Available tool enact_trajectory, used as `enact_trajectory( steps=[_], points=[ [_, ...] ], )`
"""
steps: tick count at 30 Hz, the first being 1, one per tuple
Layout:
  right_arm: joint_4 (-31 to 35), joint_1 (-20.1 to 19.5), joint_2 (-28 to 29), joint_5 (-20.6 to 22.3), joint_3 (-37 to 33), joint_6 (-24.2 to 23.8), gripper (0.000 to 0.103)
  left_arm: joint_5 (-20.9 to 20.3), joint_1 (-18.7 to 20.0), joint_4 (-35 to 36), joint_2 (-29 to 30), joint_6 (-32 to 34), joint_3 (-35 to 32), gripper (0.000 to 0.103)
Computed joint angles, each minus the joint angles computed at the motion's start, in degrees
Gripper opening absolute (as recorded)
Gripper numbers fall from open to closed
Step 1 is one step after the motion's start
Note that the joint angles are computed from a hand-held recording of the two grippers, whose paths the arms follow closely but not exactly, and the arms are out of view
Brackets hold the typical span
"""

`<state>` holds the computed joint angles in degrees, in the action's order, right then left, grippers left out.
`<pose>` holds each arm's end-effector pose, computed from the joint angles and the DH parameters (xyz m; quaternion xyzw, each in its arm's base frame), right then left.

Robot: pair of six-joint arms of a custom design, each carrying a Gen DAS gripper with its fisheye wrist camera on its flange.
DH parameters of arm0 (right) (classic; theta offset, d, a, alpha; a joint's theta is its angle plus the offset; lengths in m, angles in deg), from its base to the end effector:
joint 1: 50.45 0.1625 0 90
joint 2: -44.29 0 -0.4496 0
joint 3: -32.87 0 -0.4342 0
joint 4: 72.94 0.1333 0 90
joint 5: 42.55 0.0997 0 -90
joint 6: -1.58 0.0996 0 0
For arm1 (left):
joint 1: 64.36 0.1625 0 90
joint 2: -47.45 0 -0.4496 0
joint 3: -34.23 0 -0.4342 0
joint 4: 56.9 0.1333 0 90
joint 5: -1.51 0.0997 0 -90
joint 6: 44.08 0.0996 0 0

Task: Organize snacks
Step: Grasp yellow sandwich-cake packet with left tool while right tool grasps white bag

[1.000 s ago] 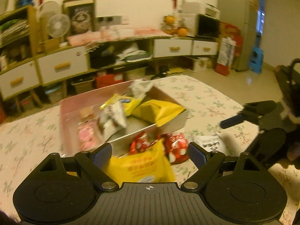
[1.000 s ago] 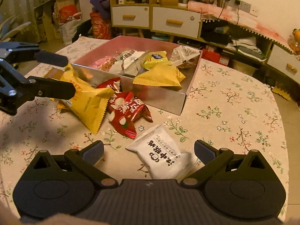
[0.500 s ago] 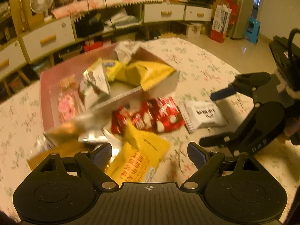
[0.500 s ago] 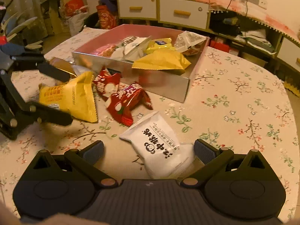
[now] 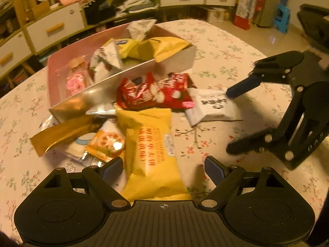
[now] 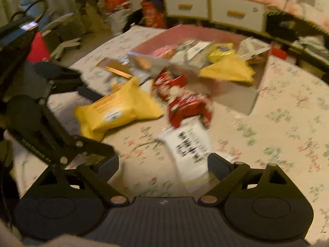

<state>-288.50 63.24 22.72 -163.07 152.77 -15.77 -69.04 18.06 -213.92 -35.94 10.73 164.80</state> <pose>0.2699 -0.4092 -0.1325 0.2706 -0.8999 0.2409 0.2429 0.1027 -0.4904 0.2361 0.4780 0.8456 -0.0889 0.2205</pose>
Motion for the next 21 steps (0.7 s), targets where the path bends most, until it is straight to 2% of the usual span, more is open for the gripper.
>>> enact_trajectory(
  steps=[4, 10, 12, 14, 19, 21],
  points=[
    [-3.06, 0.53, 2.47, -5.26, -2.52, -2.06, 0.093, 1.75, -0.35, -4.25, 1.31, -2.15, 0.63, 0.076],
    [-3.48, 0.35, 4.37, -8.11, -4.61, -6.0, 0.085, 2.15, -0.8, -6.85, 1.73, -2.52, 1.28, 0.056],
    [-4.56, 0.22, 4.69, -7.43, -4.58, -6.88, 0.08, 2.05, -0.85, -7.24, 1.67, -2.76, 1.36, 0.051],
    [-4.19, -0.01, 4.16, -6.01, -4.05, -6.15, 0.066, 2.1, -0.9, -7.5, 1.83, -3.34, 1.25, 0.048],
    [-3.72, 0.13, 3.81, -4.82, -3.78, -6.0, 0.048, 1.73, -0.77, -6.36, 1.63, -5.49, 0.6, 0.042],
    [-3.21, 0.27, 3.78, -4.88, -3.95, -5.86, 0.046, 1.55, -0.71, -5.97, 1.43, -6.06, 0.52, 0.04]
  ],
)
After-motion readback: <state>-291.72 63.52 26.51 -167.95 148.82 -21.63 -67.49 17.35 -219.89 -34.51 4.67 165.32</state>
